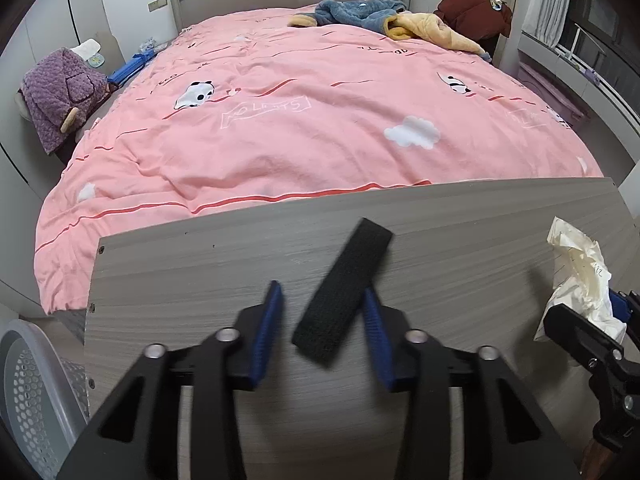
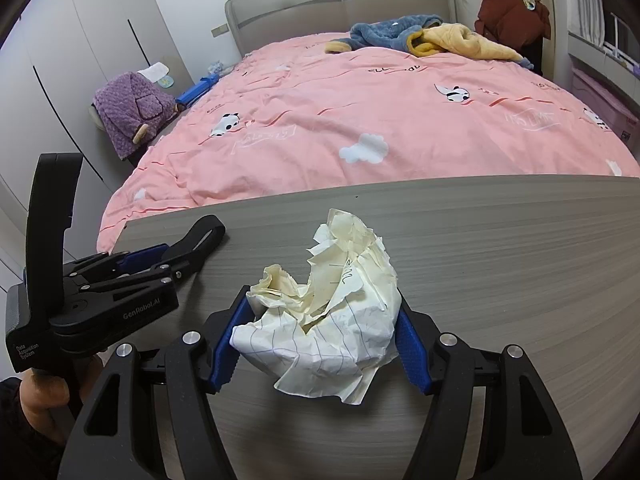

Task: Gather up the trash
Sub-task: 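Grasp the black strap with the left gripper while the right gripper holds the tissue, then carry the strap and the tissue over the grey wastebasket with both grippers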

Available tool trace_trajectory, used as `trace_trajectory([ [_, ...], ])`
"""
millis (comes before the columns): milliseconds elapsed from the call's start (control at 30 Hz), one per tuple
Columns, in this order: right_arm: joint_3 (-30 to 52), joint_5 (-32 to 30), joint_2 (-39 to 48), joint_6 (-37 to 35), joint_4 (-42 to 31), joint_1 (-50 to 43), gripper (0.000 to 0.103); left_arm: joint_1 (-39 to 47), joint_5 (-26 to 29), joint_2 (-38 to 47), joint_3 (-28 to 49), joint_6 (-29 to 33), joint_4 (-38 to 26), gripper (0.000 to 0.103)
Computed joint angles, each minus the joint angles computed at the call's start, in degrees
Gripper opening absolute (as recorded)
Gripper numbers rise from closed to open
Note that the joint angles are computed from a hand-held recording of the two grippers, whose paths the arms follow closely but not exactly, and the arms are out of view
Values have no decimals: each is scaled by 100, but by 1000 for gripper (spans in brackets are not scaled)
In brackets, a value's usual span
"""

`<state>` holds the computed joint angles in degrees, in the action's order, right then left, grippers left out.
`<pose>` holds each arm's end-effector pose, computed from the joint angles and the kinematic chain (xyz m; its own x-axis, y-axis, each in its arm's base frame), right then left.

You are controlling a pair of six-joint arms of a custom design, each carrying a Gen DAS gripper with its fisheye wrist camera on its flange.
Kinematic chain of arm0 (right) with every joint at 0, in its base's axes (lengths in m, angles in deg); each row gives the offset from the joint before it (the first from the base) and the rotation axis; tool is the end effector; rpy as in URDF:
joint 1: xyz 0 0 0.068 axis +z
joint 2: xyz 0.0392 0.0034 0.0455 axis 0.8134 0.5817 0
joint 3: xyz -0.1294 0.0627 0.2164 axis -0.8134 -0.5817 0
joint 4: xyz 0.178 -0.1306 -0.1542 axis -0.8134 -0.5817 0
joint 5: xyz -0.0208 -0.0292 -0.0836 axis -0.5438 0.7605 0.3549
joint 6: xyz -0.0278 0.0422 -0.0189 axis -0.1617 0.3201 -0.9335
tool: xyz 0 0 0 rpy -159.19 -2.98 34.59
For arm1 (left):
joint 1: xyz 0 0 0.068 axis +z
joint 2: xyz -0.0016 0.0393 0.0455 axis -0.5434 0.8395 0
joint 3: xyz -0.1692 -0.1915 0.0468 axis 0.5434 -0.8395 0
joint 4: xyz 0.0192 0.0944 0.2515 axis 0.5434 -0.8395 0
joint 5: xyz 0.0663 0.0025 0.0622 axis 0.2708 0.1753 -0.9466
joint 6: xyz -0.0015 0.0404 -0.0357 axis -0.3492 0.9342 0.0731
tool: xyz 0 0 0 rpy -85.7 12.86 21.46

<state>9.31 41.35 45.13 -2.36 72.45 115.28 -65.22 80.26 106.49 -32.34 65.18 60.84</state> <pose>0.1128 0.1570 0.0097 -0.6238 0.4930 -0.6065 0.4418 0.8625 0.2467 0.2573 -0.1652 0.0084 -0.6585 0.5488 -0.5150 0.6367 0.7711 0.0075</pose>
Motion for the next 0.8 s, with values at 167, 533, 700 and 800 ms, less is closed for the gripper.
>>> trace_trajectory([
  [167,3,14,9,32,27,68,65,49,137,-170,-152,-86,17,18],
  [533,290,139,-73,37,-296,330,65,573,507,-1391,-1279,-26,123,18],
  [700,712,180,16,-132,-569,498,65,1103,650,-2222,-1884,261,17,18],
  [800,975,216,48,-252,-703,591,65,1583,809,-2762,-2205,492,-124,18],
])
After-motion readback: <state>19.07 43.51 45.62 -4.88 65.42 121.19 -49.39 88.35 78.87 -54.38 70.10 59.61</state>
